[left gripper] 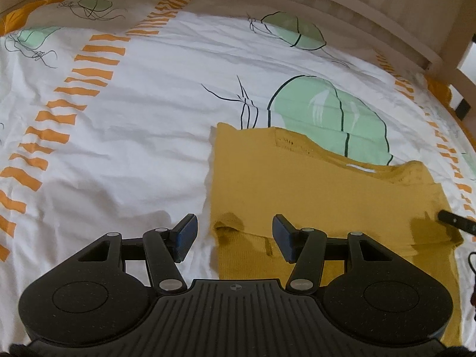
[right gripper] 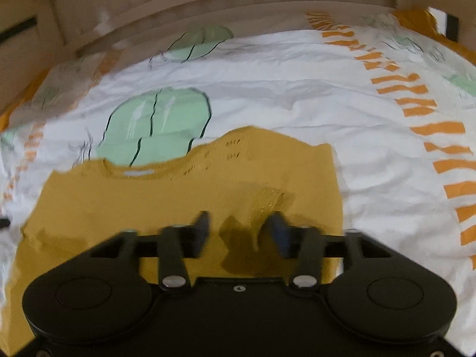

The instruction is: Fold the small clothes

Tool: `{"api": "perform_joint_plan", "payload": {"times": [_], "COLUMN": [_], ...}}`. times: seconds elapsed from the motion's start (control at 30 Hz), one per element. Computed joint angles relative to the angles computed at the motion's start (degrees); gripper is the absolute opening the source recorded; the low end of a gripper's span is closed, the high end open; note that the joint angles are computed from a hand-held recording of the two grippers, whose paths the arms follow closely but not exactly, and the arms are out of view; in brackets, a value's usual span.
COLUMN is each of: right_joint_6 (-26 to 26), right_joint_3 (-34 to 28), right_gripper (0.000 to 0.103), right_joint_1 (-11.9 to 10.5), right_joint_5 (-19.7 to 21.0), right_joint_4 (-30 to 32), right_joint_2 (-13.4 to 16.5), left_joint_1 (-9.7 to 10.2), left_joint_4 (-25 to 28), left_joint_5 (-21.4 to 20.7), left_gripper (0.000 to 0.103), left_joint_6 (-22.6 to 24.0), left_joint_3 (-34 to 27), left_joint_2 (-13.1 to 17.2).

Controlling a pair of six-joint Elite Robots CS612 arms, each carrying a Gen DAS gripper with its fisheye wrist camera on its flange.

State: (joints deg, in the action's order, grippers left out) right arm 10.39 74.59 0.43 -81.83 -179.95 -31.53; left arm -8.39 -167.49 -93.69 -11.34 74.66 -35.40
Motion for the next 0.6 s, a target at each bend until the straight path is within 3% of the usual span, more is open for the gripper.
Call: {"api": "perform_joint_plan", "payload": {"times": [0.13,0.17,0.2,0.23,0.4,0.53,0.6], "right_joint_6": [5.7,6.7,7.3,7.1,0.6,-1.0,-0.5], "right_joint_3": [-1.3,-1.7,-2.0,-2.2,-1.0,-2.4,-2.0], "right_gripper": [0.060,0.054,0.042,0.013,0.012,0.021,0.021], "right_joint_1": [-0.7,-0.8,-0.9,-0.8,0.3,0.8,0.7], "right_joint_5": [2.5,3.0,3.3,3.2,-0.4,-5.8,-7.1], "right_joint_4": [0.1,0.3,0.3,0.3,-8.6,-0.8,-0.3], "right_joint_2": [1.0,1.3,1.6,1.7,1.5,1.5,1.4], "left_joint_1": [-0.01,-0.02,-0.03,-0.04,-0.12,-0.23,-0.24], "left_joint_4": [0.2,0.2,0.3,0.4,1.0,1.4,1.5], "left_joint_5": [-0.2,-0.2,-0.3,-0.3,0.0,0.2,0.2], "left_gripper": [0.054,0.054,0.054,0.054,0.054,0.054,0.054], "left_joint_6": [0.4,0.4,0.4,0.5,0.6,1.0,1.1], "left_joint_3": [-0.1,-0.1,-0.1,-0.1,-0.3,-0.4,-0.4], "left_joint_2": [0.0,0.0,0.0,0.1,0.2,0.3,0.3]}}
